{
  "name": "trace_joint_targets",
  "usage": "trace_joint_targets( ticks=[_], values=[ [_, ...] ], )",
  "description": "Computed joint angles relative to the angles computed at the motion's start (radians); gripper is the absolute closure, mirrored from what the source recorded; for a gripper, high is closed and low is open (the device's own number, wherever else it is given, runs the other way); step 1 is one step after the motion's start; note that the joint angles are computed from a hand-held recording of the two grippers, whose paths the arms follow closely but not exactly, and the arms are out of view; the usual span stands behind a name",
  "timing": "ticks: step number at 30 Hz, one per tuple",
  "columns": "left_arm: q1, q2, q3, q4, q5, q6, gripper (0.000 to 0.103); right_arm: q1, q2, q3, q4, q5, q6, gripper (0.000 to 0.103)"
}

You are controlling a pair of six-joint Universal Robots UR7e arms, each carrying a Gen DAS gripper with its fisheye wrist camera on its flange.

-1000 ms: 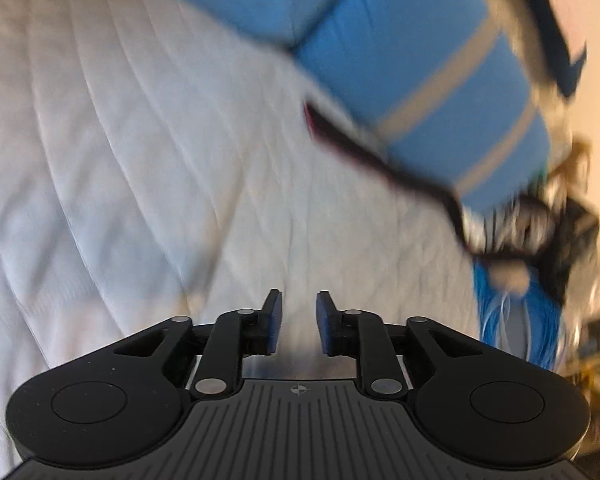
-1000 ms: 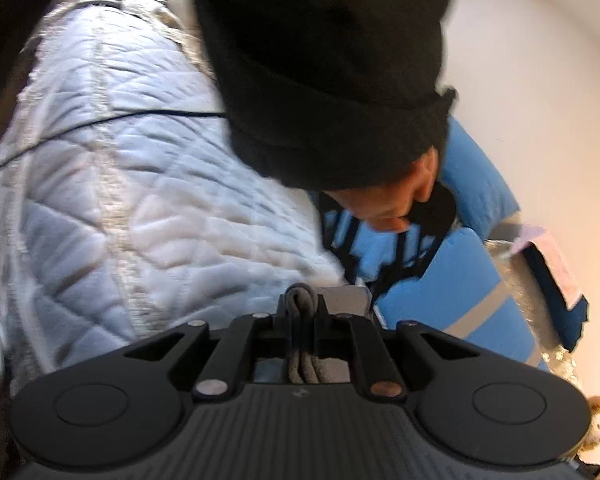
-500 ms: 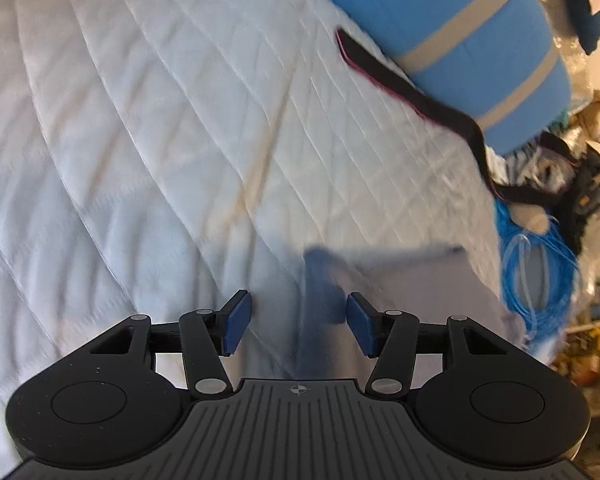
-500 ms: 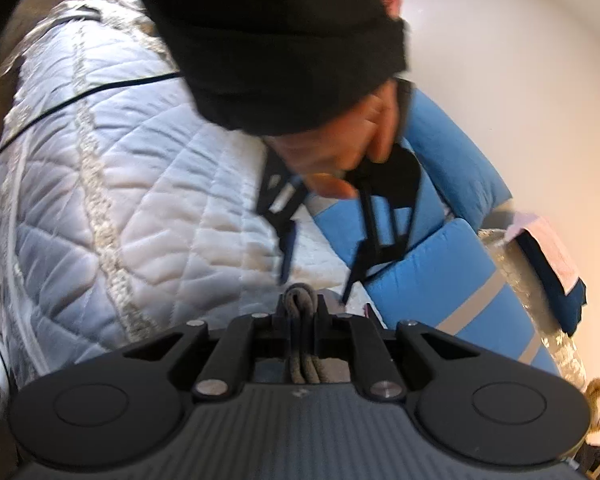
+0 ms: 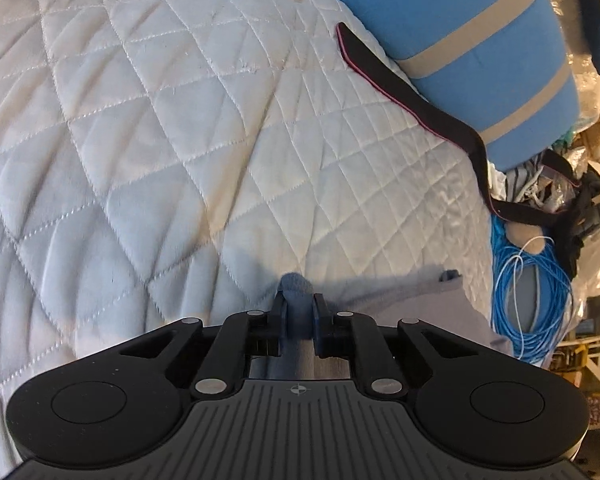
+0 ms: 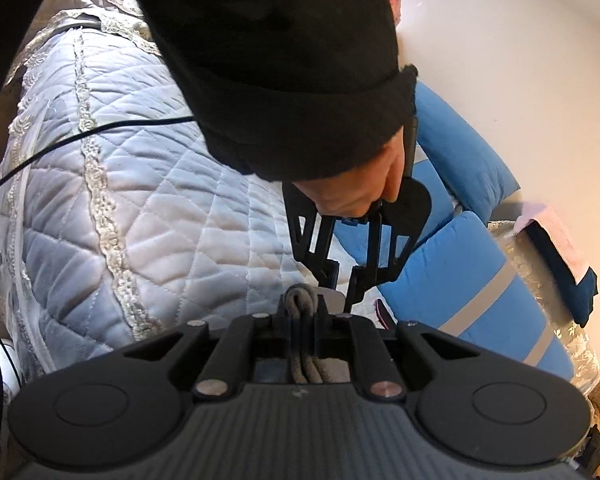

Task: Fold clothes
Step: 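Open the left gripper and release the sweatpants edge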

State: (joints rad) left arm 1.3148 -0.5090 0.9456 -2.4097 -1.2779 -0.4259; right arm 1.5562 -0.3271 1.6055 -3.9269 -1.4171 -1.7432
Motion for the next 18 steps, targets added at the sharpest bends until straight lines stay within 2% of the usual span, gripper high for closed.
trace_joint_targets(
  ticks=[2,3,5,7,10,11,14,18],
  values=[
    [-0.018,-0.010,0.042,-0.119,0.112,0.013,0.093,-0.002,-0.004,0.011,0.002,0.006,-0.005,0.093],
    [-0.019,-0.013,0.048,-0.153,0.135,0.017,0.093,-0.004,-0.006,0.017,0.002,0.009,-0.010,0.093],
    [-0.007,-0.024,0.048,-0.154,0.080,-0.026,0.093,-0.008,-0.004,0.022,0.001,0.010,-0.023,0.093],
    [-0.010,-0.031,0.053,-0.141,0.069,-0.019,0.090,-0.010,-0.002,0.017,0.002,0.013,-0.023,0.092],
    [-0.029,-0.058,0.091,-0.110,0.102,-0.012,0.057,-0.006,0.000,0.015,-0.004,0.007,-0.009,0.092],
    [-0.036,-0.072,0.114,-0.106,0.110,-0.010,0.053,-0.004,0.001,0.013,-0.006,0.003,-0.005,0.092],
    [-0.052,-0.111,0.183,-0.081,0.115,-0.003,0.051,0.000,0.002,0.008,-0.011,0.000,0.006,0.092],
    [-0.040,-0.148,0.244,-0.024,0.018,-0.029,0.050,0.003,0.008,0.000,-0.026,0.002,0.019,0.092]
  ],
)
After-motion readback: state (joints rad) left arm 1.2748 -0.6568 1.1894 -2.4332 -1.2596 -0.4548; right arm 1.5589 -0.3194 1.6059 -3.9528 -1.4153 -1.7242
